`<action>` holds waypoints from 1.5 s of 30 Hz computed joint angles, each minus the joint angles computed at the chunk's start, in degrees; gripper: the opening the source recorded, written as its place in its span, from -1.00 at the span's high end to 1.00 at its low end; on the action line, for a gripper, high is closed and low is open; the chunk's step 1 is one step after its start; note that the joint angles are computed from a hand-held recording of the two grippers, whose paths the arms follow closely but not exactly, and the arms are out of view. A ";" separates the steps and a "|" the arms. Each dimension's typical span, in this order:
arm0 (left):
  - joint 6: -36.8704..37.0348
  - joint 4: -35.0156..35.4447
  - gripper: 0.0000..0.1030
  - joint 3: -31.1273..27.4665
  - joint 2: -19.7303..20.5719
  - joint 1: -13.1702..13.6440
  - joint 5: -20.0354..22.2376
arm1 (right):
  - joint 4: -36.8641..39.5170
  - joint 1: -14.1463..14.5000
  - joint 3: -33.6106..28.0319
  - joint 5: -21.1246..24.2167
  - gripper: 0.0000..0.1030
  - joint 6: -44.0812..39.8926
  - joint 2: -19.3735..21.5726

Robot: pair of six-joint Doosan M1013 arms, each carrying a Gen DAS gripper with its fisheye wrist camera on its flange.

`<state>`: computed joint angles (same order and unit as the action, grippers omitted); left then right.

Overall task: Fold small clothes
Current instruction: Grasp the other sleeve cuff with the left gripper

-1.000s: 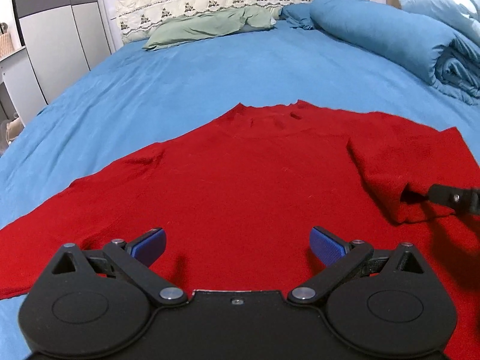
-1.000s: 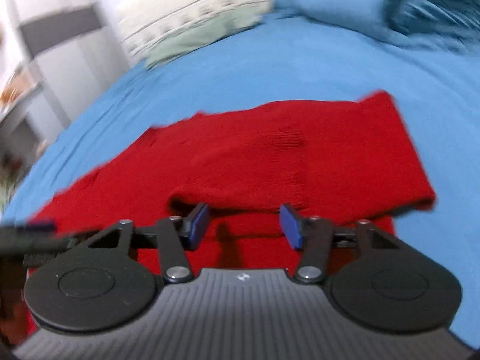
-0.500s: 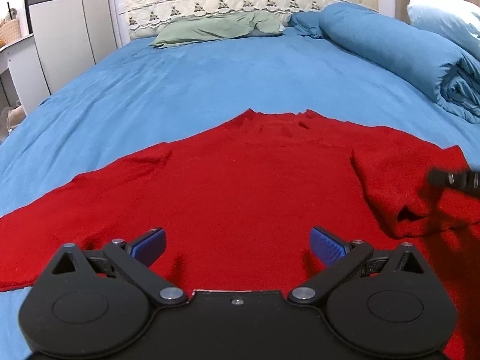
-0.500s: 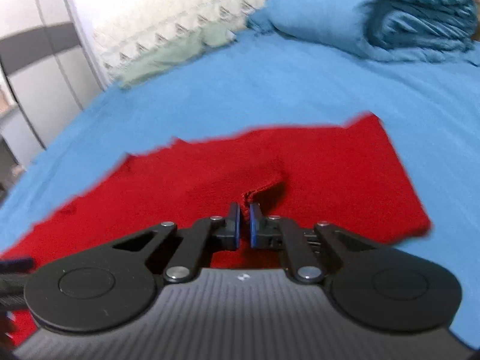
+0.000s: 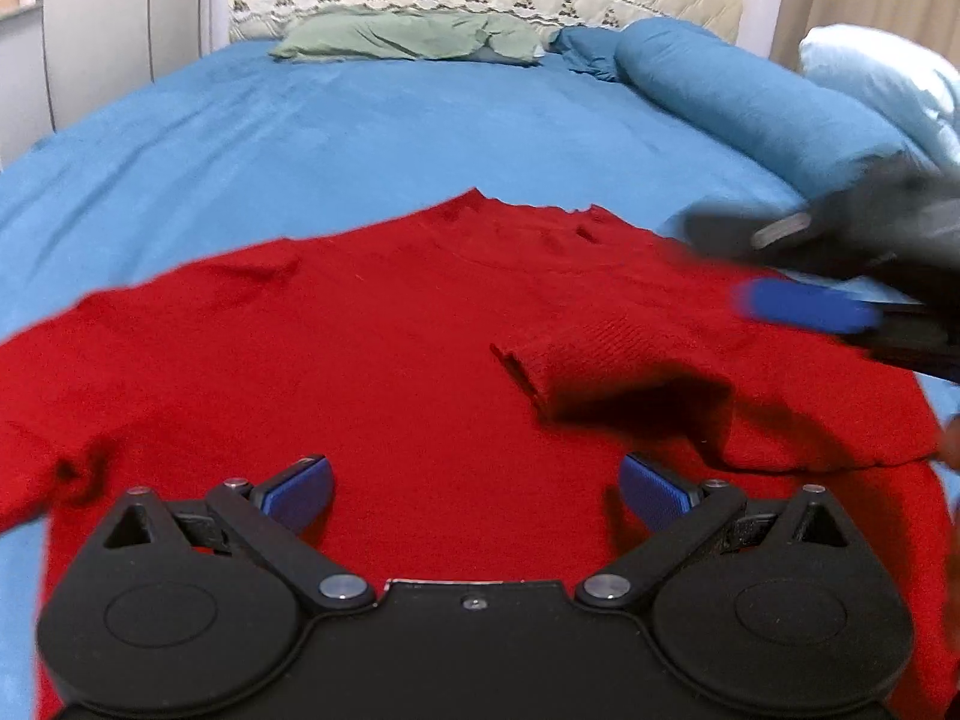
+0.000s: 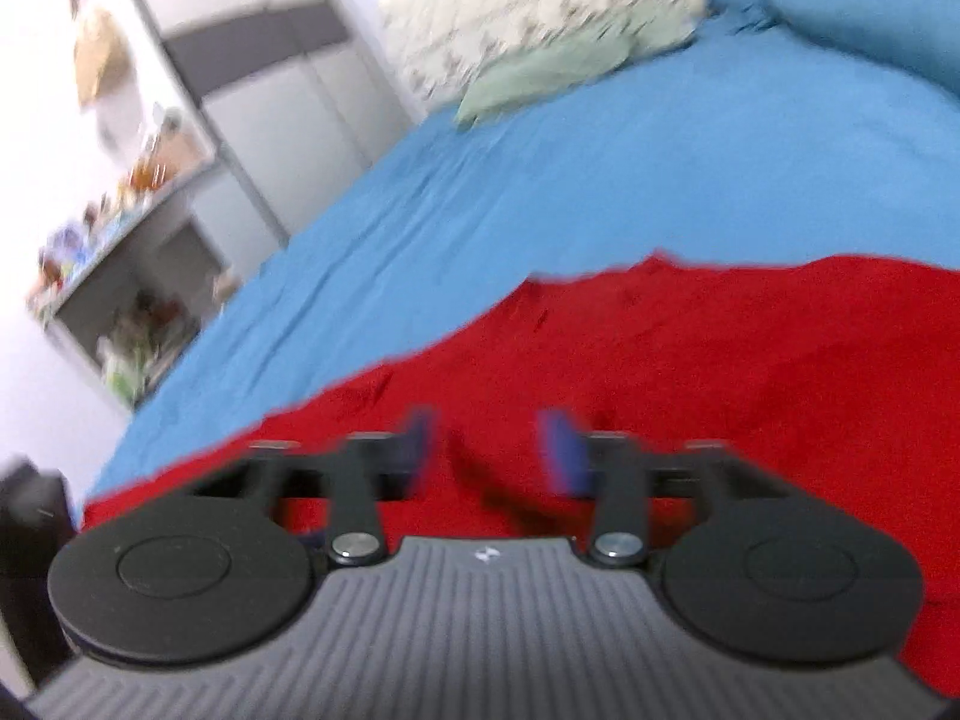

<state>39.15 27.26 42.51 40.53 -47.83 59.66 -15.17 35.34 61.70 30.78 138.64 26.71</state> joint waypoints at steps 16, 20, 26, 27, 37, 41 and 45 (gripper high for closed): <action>-12.96 -16.89 -0.83 1.42 0.21 3.01 -16.89 | -17.38 1.99 13.77 10.93 -0.84 5.42 -8.73; -16.25 -18.07 0.18 -3.29 2.27 3.53 -12.19 | -16.56 1.23 11.98 11.12 -0.84 2.46 -7.21; -13.17 -19.30 0.73 -6.12 3.24 4.02 -9.85 | -15.95 1.29 11.62 11.08 -0.84 2.53 -7.11; -13.00 -16.77 0.73 -6.49 3.07 3.78 -9.28 | -15.99 1.34 11.52 11.12 -0.84 2.60 -7.06; -17.55 10.11 0.73 2.21 -3.11 2.25 -8.39 | -14.88 1.33 10.81 12.00 -0.84 2.06 -6.52; -18.71 13.28 0.73 6.26 -4.31 1.85 -8.21 | -15.07 1.40 10.14 13.61 -0.84 1.29 -5.93; -18.11 15.56 0.72 8.56 -4.94 1.37 -8.27 | -16.62 1.50 10.03 15.29 -0.84 1.95 -5.83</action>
<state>21.05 42.82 51.07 35.59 -46.46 51.38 -31.79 36.84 71.73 46.07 140.59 20.88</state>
